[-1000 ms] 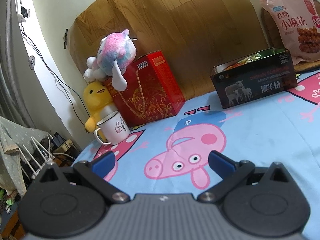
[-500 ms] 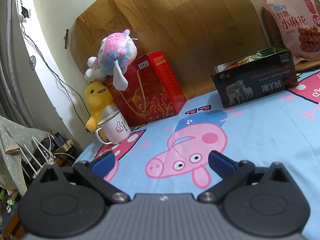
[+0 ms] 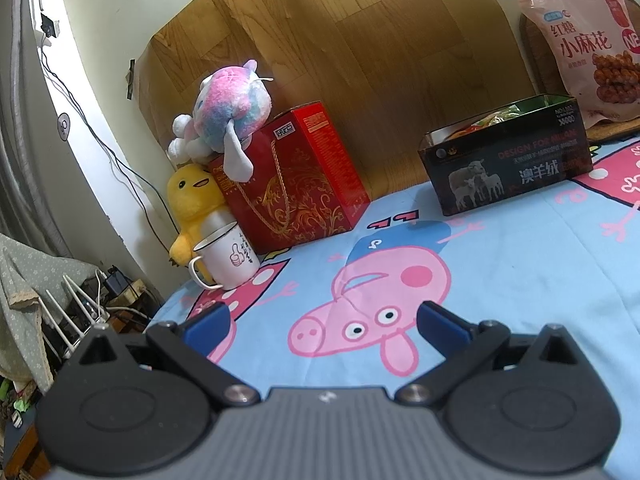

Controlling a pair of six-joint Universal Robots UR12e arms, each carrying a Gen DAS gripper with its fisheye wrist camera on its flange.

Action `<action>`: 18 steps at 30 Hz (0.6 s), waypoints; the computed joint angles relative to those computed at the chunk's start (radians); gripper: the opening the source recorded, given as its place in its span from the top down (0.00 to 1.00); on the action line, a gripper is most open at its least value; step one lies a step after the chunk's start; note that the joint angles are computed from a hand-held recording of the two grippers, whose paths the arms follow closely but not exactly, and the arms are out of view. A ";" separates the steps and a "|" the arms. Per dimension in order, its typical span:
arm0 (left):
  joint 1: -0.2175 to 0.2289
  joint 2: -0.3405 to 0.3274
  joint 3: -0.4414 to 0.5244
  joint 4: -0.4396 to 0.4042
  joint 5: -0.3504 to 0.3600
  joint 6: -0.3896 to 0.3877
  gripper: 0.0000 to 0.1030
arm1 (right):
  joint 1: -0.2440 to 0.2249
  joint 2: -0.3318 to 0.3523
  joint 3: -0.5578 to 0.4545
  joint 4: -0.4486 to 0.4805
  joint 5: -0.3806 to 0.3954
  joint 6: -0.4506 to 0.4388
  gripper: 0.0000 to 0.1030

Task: Organize snacks

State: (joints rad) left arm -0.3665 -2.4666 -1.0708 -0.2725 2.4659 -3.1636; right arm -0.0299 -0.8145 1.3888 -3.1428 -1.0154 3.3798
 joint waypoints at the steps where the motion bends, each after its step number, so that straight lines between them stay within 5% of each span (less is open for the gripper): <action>1: 0.000 -0.001 0.001 0.002 0.000 0.003 0.00 | 0.000 0.000 0.000 -0.001 0.000 0.000 0.00; 18: -0.002 -0.002 0.003 0.004 0.000 0.009 0.00 | 0.000 0.000 0.001 -0.002 0.000 0.000 0.00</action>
